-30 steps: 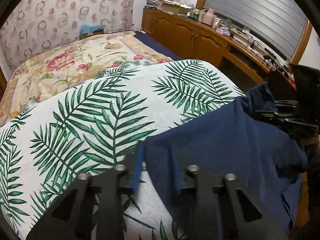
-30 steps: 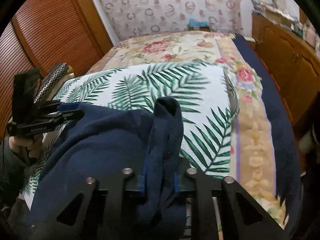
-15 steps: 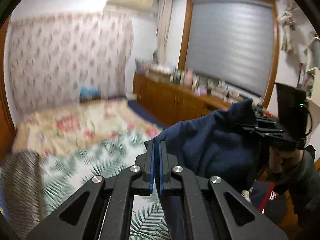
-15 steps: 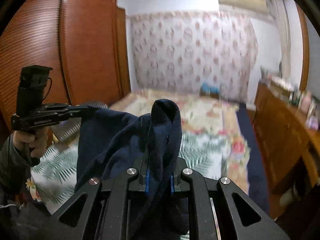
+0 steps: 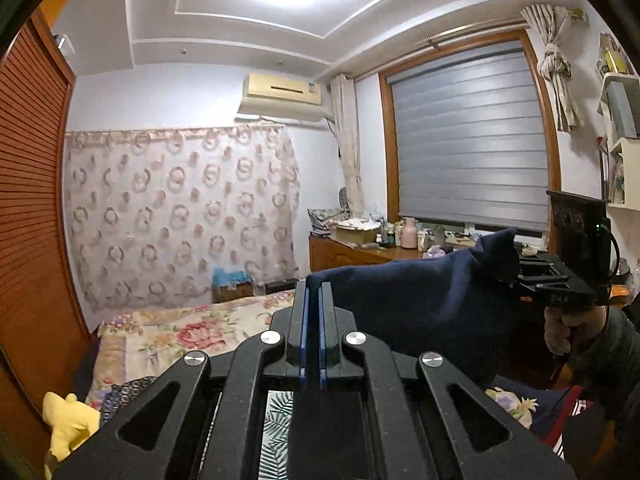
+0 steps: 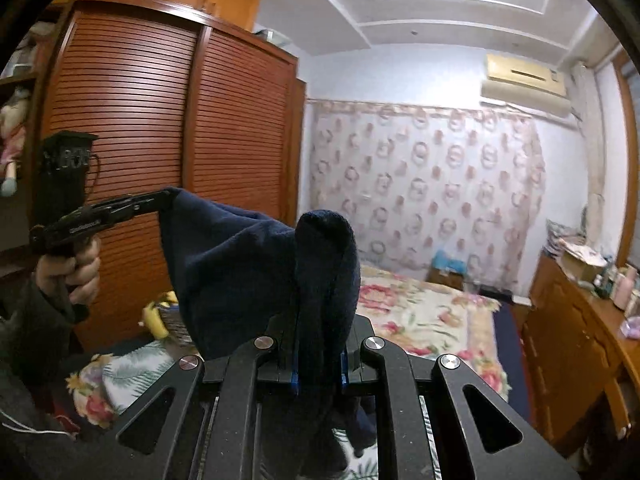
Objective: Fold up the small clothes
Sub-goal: 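Grasp the shirt with both tools and lift it off the bed, then lay the lifted shirt flat on the quilt and open both tools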
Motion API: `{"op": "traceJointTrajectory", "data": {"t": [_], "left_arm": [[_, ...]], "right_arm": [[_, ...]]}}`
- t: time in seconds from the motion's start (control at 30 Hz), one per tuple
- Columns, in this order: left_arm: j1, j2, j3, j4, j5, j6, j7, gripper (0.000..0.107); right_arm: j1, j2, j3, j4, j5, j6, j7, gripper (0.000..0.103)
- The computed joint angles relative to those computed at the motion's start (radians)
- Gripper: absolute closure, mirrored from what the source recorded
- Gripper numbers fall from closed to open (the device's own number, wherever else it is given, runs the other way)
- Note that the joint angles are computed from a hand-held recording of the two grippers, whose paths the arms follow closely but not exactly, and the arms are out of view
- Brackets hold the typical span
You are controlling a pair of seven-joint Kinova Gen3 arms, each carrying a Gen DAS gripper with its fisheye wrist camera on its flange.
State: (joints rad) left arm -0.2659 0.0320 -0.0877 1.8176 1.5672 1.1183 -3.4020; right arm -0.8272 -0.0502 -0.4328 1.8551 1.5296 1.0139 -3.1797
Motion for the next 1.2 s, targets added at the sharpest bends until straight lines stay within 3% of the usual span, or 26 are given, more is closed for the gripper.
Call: {"op": "traceJointTrajectory", "data": {"t": [0.13,0.23,0.3,0.37,0.43,0.53,0.67,0.77,0.9,0.97,1.1,1.13,1.2], "left_arm": [[-0.007,0.031,0.001,-0.045,-0.011,-0.017,0.031,0.103],[-0.018,0.064,0.063,-0.068,-0.02,-0.105,0.034,0.103],[0.042,0.114,0.054,-0.101,-0.042,-0.186,0.044,0.103],[0.134,0.192,0.019,-0.152,-0.079,-0.267,0.074,0.103],[0.216,0.279,-0.013,-0.213,-0.133,-0.349,0.127,0.103],[0.264,0.386,0.017,-0.291,-0.239,-0.471,0.248,0.103],[0.359,0.525,-0.037,-0.413,-0.362,-0.525,0.411,0.103],[0.353,0.559,0.012,-0.453,-0.48,-0.559,0.525,0.103],[0.321,0.593,0.097,-0.508,-0.642,-0.586,0.669,0.103],[0.331,0.608,0.1,-0.536,-0.703,-0.589,0.73,0.103],[0.336,0.62,0.109,-0.555,-0.787,-0.581,0.809,0.094],[0.318,0.617,0.134,-0.544,-0.792,-0.581,0.797,0.087],[0.281,0.611,0.18,-0.523,-0.803,-0.577,0.78,0.074]], "right_arm": [[0.154,-0.085,-0.056,0.064,-0.028,-0.139,0.027,0.09],[0.293,-0.123,-0.099,0.093,-0.05,-0.25,0.05,0.09],[0.385,-0.111,-0.111,0.073,-0.097,-0.331,0.113,0.09],[0.477,-0.067,-0.101,0.036,-0.154,-0.413,0.195,0.09],[0.519,-0.002,-0.042,-0.01,-0.231,-0.494,0.276,0.09],[0.641,0.113,-0.024,-0.063,-0.334,-0.608,0.398,0.09],[0.811,0.299,-0.13,-0.187,-0.448,-0.587,0.561,0.09],[0.894,0.392,-0.187,-0.281,-0.546,-0.561,0.683,0.09],[0.851,0.444,-0.111,-0.385,-0.691,-0.533,0.826,0.09],[0.845,0.469,-0.102,-0.437,-0.742,-0.501,0.884,0.088],[0.72,0.495,0.025,-0.502,-0.741,-0.445,0.846,0.07],[0.693,0.488,0.057,-0.494,-0.752,-0.45,0.832,0.059],[0.623,0.466,0.137,-0.454,-0.779,-0.487,0.815,0.054]]}}
